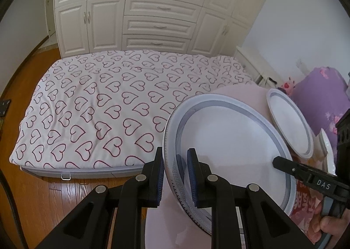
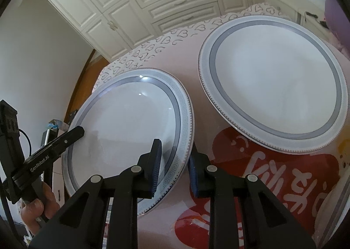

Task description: Organize plates and bowls

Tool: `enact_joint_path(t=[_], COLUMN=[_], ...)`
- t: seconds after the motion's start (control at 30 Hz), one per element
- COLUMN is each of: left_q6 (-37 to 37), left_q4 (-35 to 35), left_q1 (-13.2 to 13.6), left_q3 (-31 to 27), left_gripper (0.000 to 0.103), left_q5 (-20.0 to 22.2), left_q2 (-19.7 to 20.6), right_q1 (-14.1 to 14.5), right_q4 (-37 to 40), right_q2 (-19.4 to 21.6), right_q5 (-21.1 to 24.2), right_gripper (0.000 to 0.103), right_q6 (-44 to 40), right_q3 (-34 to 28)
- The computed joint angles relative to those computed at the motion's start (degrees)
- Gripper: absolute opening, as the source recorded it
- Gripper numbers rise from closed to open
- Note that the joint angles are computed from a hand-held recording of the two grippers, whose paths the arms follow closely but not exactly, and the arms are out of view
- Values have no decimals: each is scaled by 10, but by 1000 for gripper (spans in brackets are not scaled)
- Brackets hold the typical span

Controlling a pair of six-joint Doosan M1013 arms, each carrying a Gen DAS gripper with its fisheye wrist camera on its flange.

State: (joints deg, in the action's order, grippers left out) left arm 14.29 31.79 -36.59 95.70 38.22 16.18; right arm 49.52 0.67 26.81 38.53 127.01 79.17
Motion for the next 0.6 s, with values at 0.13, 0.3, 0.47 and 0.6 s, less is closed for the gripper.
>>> enact_joint_path(t=[0.13,0.3,0.47,0.6], left_q6=[-9,-23,-42,-57], left_q4=[7,17,32,51], left_q1=[-6,-15,-27,-38], left_q3=[3,7,12,15], left_gripper=[16,16,16,16], left_q5=[4,7,9,16], left_q2=[-5,-12,-23,-30], right_q1=[1,-2,-2,-2], right_q4=[-1,3,3,-5], right_q2=[-5,-12,-24,-34], right_q5=[-7,-14,-24,-34], right_gripper=[23,23,23,23], right_q6=[2,-5,-6,-6], right_q3=[7,16,29,39])
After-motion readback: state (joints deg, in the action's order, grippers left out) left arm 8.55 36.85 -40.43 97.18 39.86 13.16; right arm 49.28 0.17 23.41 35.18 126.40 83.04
